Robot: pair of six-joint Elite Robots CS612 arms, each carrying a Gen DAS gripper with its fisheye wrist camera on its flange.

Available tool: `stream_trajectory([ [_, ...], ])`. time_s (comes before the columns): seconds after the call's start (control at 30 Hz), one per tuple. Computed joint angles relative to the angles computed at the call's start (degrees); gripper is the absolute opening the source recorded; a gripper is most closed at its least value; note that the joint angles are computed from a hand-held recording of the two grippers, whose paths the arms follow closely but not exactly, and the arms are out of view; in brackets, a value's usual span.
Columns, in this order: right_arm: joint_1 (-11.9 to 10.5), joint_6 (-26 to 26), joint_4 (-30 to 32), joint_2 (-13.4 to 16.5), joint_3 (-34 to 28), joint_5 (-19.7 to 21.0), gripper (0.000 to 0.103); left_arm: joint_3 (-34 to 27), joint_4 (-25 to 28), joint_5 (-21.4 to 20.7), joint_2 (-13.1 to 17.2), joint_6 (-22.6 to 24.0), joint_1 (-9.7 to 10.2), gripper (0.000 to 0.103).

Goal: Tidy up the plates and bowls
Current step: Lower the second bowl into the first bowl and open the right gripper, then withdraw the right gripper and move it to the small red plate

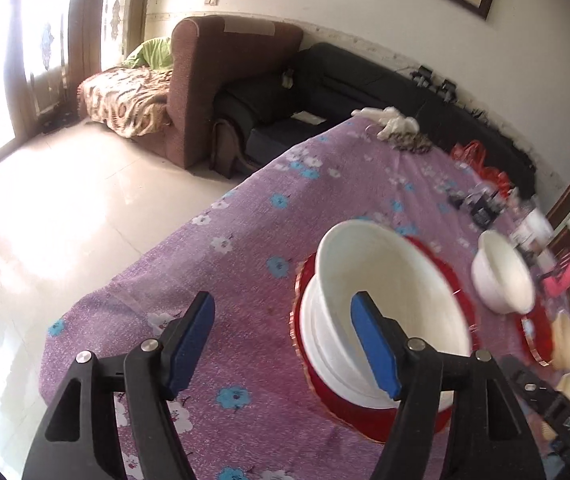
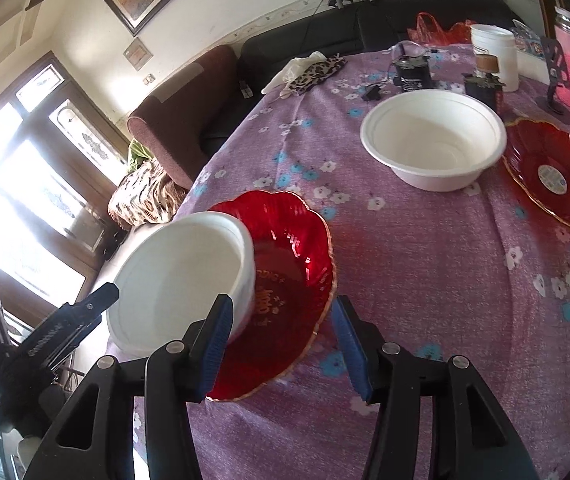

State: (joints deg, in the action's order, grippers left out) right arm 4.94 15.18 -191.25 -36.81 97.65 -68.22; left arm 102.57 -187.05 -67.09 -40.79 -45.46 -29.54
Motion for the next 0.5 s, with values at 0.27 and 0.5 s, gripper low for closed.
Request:
stream_trajectory([
  [0.27,-1.2,1.3,-3.3,-0.9,2.2,1.3,0.056,-1.6,6.4,0.2,0.8,-0.6,-0.14,0.07],
  [0.5,-1.9,2.3,-4.5,-1.0,3.0,1.6,0.057,-1.2,2.2,-0.9,0.9,1.1,-0.64,0.07],
])
